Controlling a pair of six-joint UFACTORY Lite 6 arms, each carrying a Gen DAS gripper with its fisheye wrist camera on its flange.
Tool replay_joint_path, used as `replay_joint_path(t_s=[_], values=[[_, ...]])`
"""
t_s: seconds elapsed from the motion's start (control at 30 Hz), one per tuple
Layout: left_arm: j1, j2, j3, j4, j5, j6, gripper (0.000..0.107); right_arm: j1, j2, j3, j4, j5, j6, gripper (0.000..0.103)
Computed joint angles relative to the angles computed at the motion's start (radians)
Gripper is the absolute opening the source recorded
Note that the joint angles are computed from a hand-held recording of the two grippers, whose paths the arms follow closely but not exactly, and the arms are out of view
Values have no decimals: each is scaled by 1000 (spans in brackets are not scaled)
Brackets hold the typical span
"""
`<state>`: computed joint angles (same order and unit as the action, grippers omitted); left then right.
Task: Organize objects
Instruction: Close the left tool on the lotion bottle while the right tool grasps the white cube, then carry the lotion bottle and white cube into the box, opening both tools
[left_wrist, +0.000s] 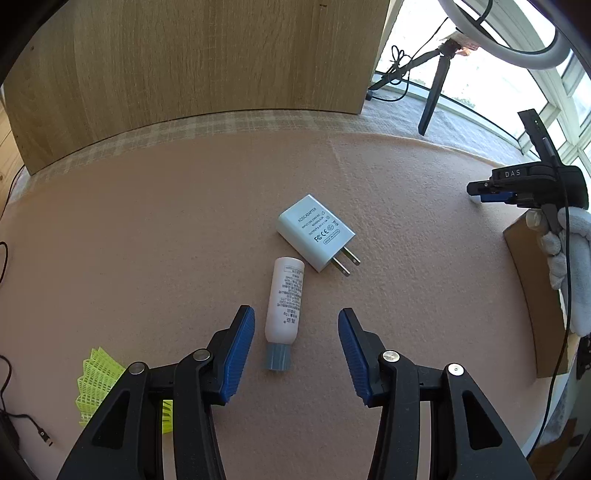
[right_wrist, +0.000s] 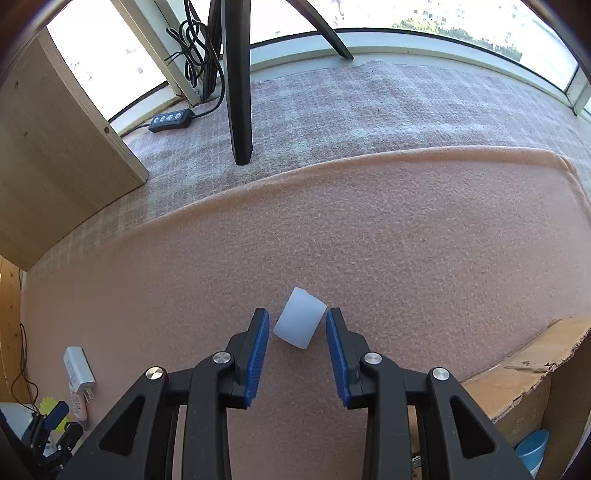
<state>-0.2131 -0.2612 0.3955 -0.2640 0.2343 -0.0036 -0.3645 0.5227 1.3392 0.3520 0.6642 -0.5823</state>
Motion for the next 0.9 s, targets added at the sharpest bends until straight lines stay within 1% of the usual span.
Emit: replay_joint_path(t_s=[0.07, 0.1, 0.13, 0.2, 0.23, 0.3, 0.33, 0.4, 0.43, 0.47, 0.6, 0.67, 0.73, 0.83, 0.9], values=[[-4, 45, 12, 25, -18, -24, 50, 6, -14, -21, -2, -14, -10, 29], [-5, 60, 15, 29, -24, -27, 50, 6, -21, -30, 4, -17, -20, 27], [-3, 73, 18, -2, -29, 2, 50, 8, -26, -37, 3, -22, -24, 22], [5, 104, 31, -73, -38, 73, 50, 7, -30, -44, 4, -26, -36, 20], [5, 122, 41, -74, -45, 70, 50, 7, -35, -50, 4, -31, -41, 19], [14, 158, 60, -135, -52, 138, 44, 3, -42, -60, 11, -35, -56, 17], [14, 170, 64, -153, -59, 154, 36, 0, -47, -65, 17, -36, -65, 16], [6, 168, 52, -97, -90, 86, 29, -5, -57, -74, 28, -32, -83, 14], [3, 171, 48, -42, -103, 23, 23, -10, -64, -78, 35, -27, -93, 13], [-5, 161, 37, -1, -112, -27, 21, -16, -74, -85, 47, -21, -108, 13], [-11, 126, 12, -24, -102, -24, 21, -46, -138, -129, 102, 7, -185, 12], [-16, 83, -10, -15, -86, -43, 21, -67, -179, -155, 139, 42, -231, 12], [-44, 20, -29, 80, -62, -165, 21, -97, -229, -184, 184, 91, -292, 12], [-80, -92, -51, 147, -4, -270, 21, -144, -311, -234, 240, 157, -374, 12], [-124, -168, -51, 249, 45, -402, 21, -184, -364, -258, 276, 212, -423, 12]])
